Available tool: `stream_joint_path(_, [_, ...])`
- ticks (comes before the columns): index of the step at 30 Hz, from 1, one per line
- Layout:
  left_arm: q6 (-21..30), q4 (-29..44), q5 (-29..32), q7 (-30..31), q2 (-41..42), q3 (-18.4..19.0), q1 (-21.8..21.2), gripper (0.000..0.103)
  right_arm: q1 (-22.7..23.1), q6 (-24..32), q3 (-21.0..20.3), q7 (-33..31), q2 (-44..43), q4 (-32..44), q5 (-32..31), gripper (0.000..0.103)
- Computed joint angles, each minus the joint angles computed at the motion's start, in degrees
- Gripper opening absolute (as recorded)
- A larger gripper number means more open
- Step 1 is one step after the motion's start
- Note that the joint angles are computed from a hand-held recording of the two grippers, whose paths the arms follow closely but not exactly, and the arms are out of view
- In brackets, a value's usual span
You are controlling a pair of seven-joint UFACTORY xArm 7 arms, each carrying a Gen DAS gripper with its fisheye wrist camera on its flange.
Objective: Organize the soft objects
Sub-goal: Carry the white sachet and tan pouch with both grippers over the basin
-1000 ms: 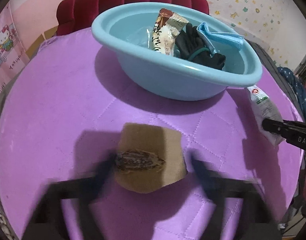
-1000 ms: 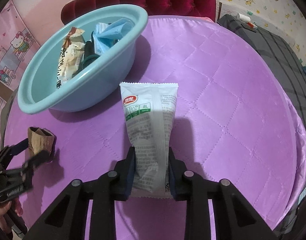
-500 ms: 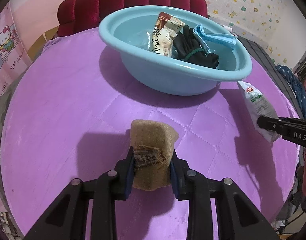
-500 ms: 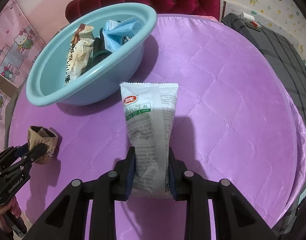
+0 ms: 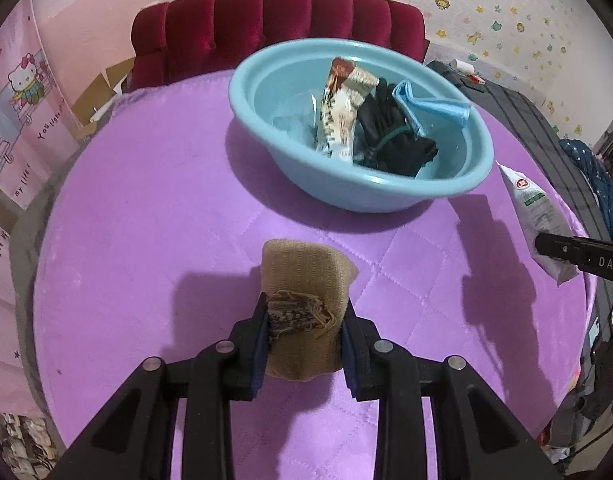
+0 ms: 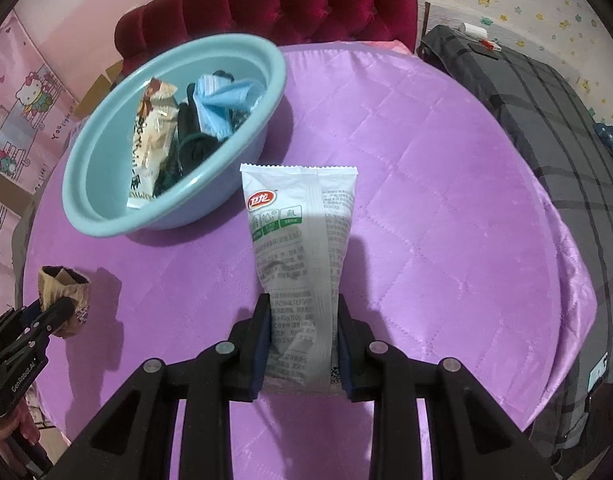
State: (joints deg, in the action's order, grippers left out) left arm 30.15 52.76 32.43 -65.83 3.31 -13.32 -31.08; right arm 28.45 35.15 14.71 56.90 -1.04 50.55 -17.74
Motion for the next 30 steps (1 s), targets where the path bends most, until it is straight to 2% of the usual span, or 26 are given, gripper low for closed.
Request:
stream_joint_path(5, [0.74,0.65,-0.74,0.86,-2.09,-0.33,0.45,0.033,-0.20,2.28,0.25,0.45,-1.18,2.00,-1.59,0.030])
stream_joint_path(14, [2.68,4.79,-1.61,3.97,-2.05,-0.93,1.15,0.033,-0.57,3.51,0.24,-2.81,-0.80,6.81,-1.20,0.030])
stream_joint_path(30, [4.44,16.34,-2.05,10.46,5.22,1.86,-0.09,0.033,1.75,5.14,-2.19,-9.10,9.60,21.32,-0.22,0.031])
